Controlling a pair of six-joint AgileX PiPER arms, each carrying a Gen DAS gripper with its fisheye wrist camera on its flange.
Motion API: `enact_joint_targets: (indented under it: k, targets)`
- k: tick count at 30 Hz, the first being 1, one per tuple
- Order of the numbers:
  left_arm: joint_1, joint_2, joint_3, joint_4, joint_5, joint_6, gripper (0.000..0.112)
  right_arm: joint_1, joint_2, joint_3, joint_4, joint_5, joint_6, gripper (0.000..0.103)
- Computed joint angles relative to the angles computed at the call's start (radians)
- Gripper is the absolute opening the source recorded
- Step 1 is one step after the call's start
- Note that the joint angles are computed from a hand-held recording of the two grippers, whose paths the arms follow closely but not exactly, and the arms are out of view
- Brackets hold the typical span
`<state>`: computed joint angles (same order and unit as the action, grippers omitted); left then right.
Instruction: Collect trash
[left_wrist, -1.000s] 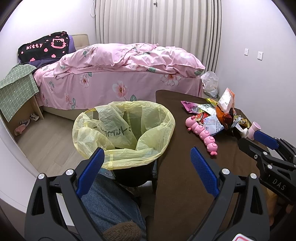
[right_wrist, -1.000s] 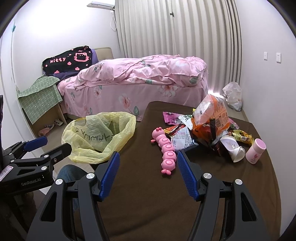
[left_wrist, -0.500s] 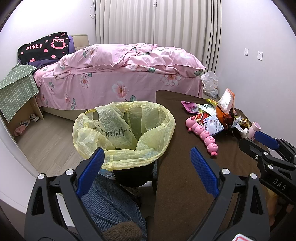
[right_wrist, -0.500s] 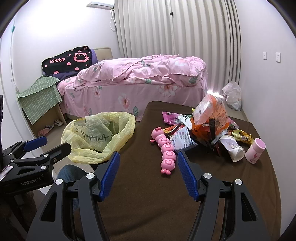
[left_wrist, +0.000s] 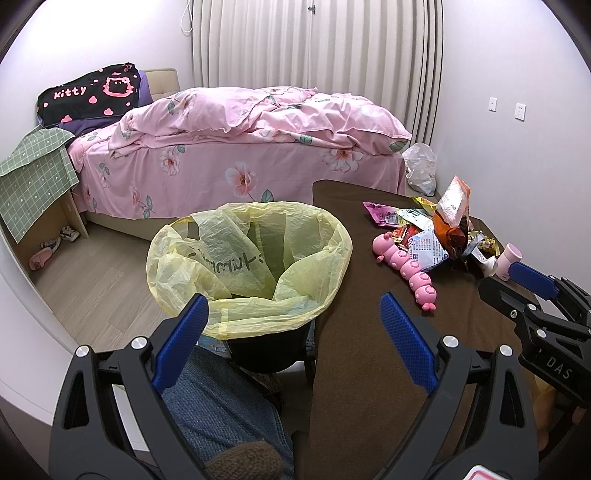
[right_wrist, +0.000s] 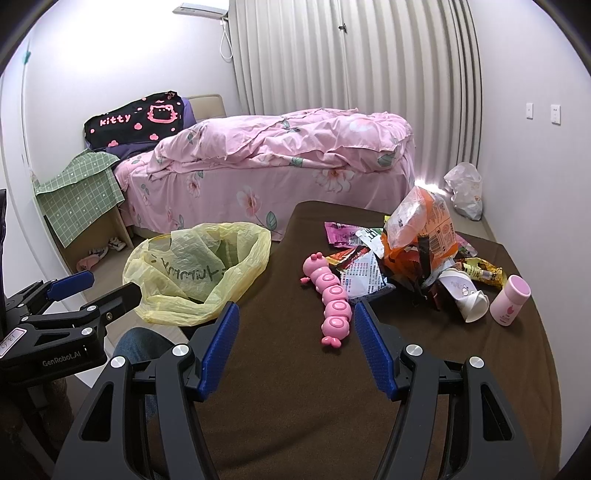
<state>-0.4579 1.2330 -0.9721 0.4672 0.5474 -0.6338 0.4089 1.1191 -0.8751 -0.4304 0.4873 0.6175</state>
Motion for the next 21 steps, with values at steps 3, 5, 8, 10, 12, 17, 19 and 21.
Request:
enact_joint_targets:
  k: [3,5,8,10,12,17,19,21]
  targets:
    - [0.000,0.000,0.000,0.000,0.000,0.000,0.089,0.000,0.000,0.000,0.001,0.000,0.000,0.062]
    - [0.000,0.000,0.001,0.001,-0.001,0.000,0.089,0.000,0.000,0.000,0.000,-0.001,0.001,0.062]
    - [0.000,-0.001,0.001,0.000,-0.002,0.000,0.089,0.000,0.001,-0.001,0.001,0.000,0.000,0.062]
    - [0.001,0.000,-0.001,0.002,0.000,-0.001,0.089,0.001,0.001,-0.001,0.000,0.000,0.001,0.062]
    - [0.005,0.000,-0.003,-0.003,0.000,0.002,0.089,0.002,0.001,-0.001,-0.003,0.001,0.003,0.062]
    - [0.012,0.000,-0.008,-0.013,0.002,0.017,0.089,0.001,0.002,-0.002,0.001,0.000,0.000,0.062]
    - [0.012,0.000,-0.007,-0.013,0.002,0.015,0.089,0.001,0.002,-0.002,0.001,0.001,0.000,0.062]
    - [0.012,-0.001,-0.006,-0.010,0.001,0.013,0.089,0.000,0.001,-0.002,0.006,0.001,-0.004,0.062]
